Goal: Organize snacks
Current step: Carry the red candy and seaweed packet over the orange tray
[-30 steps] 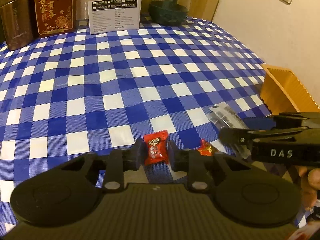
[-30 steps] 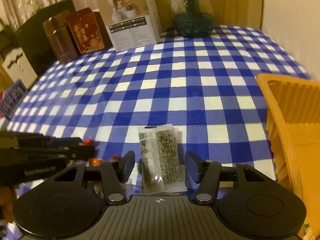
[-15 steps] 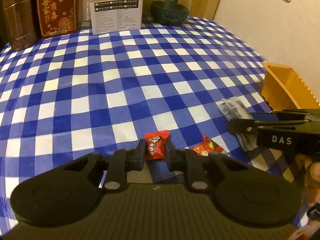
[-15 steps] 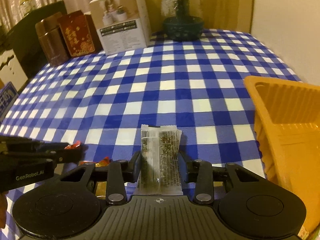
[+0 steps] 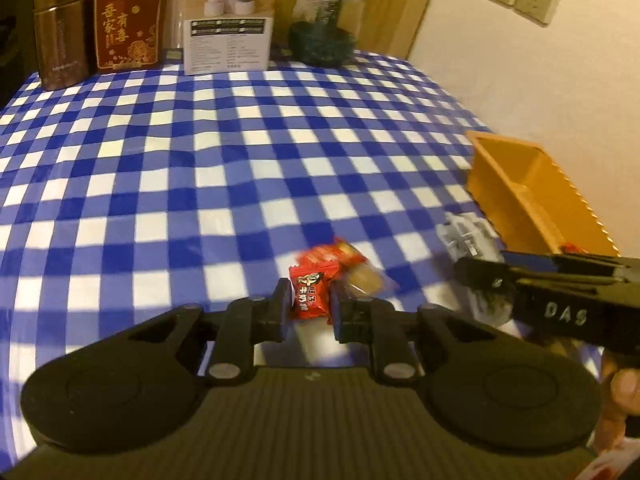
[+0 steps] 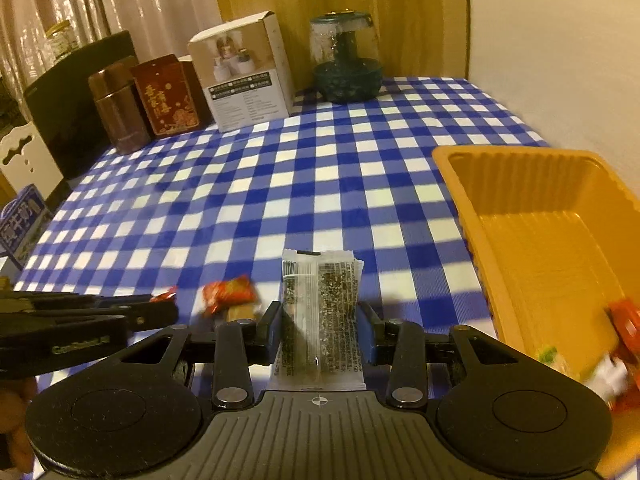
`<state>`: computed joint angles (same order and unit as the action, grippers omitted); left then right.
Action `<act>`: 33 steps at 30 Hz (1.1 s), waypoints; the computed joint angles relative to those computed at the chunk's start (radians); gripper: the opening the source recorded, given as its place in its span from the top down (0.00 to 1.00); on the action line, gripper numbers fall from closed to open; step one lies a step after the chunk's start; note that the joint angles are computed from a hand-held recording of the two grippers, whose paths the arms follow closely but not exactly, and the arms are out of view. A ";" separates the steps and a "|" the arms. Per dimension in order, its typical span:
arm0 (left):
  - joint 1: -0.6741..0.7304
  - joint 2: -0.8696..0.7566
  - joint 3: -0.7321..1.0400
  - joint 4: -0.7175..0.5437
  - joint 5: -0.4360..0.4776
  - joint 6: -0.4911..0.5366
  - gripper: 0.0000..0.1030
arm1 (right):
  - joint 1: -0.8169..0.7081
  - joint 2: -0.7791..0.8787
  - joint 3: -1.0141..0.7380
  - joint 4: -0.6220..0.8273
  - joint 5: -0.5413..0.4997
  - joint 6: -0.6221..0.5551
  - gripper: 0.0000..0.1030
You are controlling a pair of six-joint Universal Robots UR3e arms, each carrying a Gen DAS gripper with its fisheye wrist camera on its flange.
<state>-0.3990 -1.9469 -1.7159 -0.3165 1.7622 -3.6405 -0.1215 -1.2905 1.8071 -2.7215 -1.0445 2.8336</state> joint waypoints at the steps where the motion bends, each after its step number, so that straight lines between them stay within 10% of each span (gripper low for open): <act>1: -0.023 0.011 0.007 -0.016 0.012 -0.014 0.83 | -0.010 -0.038 0.037 0.005 0.004 -0.010 0.62; 11: -0.200 0.090 0.048 -0.125 0.124 -0.157 0.83 | -0.180 -0.432 0.310 0.187 0.098 -0.078 0.62; 33: -0.424 0.072 0.253 -0.349 0.261 -0.309 0.83 | -0.731 -1.066 0.305 1.179 0.332 -0.674 0.62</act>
